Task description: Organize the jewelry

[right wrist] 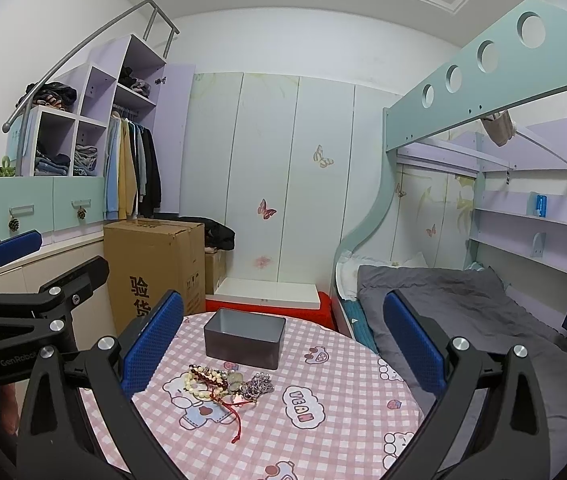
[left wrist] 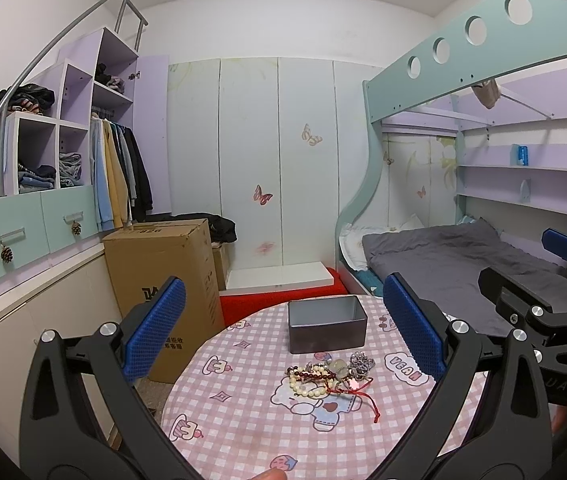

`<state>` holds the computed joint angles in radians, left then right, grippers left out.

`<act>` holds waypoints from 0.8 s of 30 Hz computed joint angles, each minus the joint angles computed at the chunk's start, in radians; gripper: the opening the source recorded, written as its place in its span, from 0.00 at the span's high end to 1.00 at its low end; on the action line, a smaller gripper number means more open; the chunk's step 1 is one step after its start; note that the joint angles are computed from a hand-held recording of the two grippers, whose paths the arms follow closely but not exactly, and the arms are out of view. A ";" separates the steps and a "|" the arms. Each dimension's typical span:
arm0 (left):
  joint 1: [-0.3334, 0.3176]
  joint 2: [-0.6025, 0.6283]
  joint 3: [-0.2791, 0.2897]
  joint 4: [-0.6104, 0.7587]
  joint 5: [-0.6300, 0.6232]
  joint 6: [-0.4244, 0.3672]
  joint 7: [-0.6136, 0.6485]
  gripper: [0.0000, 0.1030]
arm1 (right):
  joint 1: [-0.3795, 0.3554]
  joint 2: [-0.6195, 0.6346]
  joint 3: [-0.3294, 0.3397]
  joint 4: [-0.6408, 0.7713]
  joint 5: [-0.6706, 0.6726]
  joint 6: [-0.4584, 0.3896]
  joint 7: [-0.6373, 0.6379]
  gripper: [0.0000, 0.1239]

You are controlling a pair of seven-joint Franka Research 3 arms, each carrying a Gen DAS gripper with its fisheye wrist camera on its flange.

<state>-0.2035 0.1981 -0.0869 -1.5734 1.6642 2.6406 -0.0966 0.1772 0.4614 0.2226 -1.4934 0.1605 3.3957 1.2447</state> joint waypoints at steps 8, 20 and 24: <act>0.001 0.001 0.001 -0.005 -0.001 0.003 -0.001 0.06 | 0.031 0.003 -0.036 0.009 0.024 -0.015 -0.006 0.23; 0.001 0.006 0.003 -0.007 -0.003 0.007 -0.004 0.06 | 0.054 -0.004 -0.065 0.005 0.053 -0.024 -0.020 0.23; 0.002 0.005 0.003 -0.010 -0.005 0.008 -0.002 0.06 | 0.068 -0.005 -0.081 0.007 0.068 -0.029 -0.024 0.23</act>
